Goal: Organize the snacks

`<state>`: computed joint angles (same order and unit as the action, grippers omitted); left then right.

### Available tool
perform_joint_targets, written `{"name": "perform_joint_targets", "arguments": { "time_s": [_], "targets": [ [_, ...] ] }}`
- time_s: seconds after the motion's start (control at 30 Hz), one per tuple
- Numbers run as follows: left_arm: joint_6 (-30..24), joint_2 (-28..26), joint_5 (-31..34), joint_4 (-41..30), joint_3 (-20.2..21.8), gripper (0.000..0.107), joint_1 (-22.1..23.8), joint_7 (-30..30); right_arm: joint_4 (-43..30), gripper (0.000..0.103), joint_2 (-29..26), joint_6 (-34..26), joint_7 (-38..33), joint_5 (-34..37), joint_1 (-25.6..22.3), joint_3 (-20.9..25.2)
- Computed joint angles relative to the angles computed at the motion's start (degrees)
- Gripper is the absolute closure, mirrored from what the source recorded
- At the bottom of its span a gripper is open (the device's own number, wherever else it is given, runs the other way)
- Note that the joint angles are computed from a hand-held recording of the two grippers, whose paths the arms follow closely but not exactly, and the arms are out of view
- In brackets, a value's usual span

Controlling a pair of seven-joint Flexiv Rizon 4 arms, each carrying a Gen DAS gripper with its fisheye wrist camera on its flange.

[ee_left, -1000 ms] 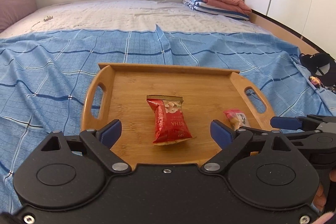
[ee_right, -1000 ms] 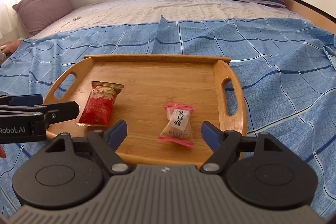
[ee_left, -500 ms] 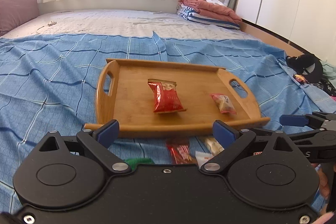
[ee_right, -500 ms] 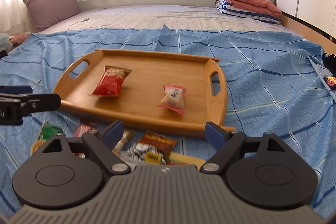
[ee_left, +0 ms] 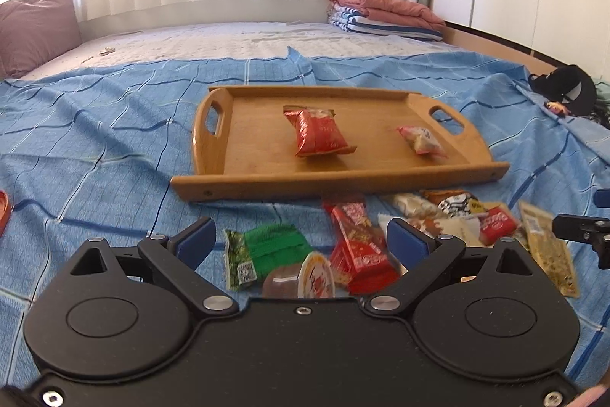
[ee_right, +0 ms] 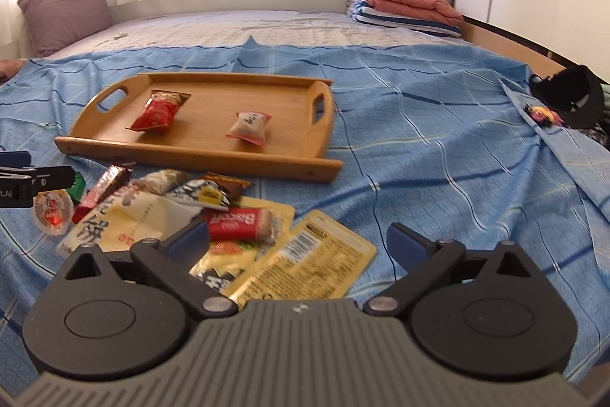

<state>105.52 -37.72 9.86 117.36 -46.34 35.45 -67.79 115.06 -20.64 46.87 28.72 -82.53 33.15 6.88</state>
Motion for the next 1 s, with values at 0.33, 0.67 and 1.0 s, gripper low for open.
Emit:
{"name": "perform_joint_targets", "arguments": {
  "time_s": [0.33,0.67,1.0],
  "targets": [
    [3.7,-0.7,2.4,0.7,5.9,0.010,-3.4,-0.8,-1.5,0.000,-3.3,-1.6,0.9,-0.1,2.0,-0.4],
    [0.7,-1.0,1.6,0.2,5.8,0.012,-3.3,-1.0,-2.5,0.000,-5.7,2.1,4.9,-1.6,2.0,-2.0],
    [-1.7,-1.9,-0.8,0.5,2.4,0.039,-1.8,3.8,-4.4,0.000,-7.5,2.3,2.0,-0.9,2.5,-2.3]
  ]
}}
